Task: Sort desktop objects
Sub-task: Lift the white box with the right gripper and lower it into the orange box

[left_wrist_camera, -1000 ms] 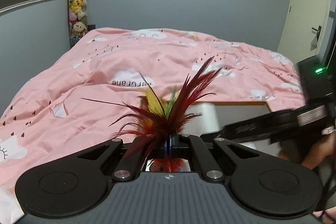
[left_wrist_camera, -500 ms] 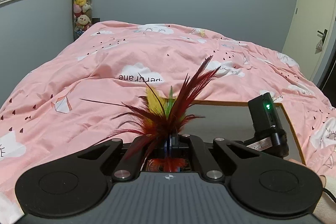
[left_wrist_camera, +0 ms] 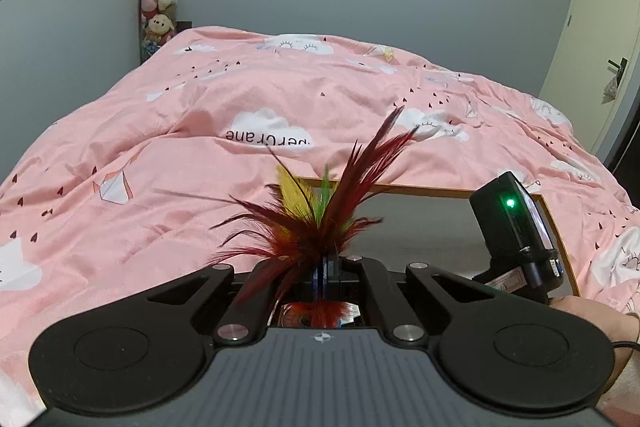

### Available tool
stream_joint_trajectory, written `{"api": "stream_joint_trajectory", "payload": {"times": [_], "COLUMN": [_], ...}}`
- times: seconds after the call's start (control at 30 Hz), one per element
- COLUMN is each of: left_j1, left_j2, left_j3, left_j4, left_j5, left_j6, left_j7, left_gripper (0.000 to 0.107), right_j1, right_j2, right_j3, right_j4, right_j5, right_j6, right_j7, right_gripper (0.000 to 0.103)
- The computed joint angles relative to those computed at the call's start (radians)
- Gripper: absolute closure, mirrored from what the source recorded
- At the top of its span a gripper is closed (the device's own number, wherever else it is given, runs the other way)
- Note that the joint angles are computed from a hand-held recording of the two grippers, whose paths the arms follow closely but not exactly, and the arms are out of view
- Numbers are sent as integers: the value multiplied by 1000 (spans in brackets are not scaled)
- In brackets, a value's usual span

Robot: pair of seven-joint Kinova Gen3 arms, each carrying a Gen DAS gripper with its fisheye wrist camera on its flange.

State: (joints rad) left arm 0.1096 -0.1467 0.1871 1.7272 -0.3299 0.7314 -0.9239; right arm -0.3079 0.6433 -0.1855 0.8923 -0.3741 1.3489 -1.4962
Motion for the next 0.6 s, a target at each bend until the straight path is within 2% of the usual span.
{"api": "stream_joint_trajectory", "payload": {"times": [0.27, 0.53, 0.6], "left_j1": [0, 5, 9], "left_j2": [4, 26, 39], "left_j3": [1, 1, -4], "left_j4": [-5, -26, -34], "left_j5": [-4, -30, -32], "left_j6": [-5, -7, -14], "left_j7": [-6, -6, -16], "left_gripper": [106, 106, 106], "right_j1": [2, -13, -19], "right_j2": [52, 125, 129], "right_j3": [-5, -20, -17], "right_j4": [-75, -177, -179], "right_j5": [0, -31, -32], "right_j6": [132, 217, 212], "right_j7": [31, 40, 40], "right_gripper": [65, 68, 67]}}
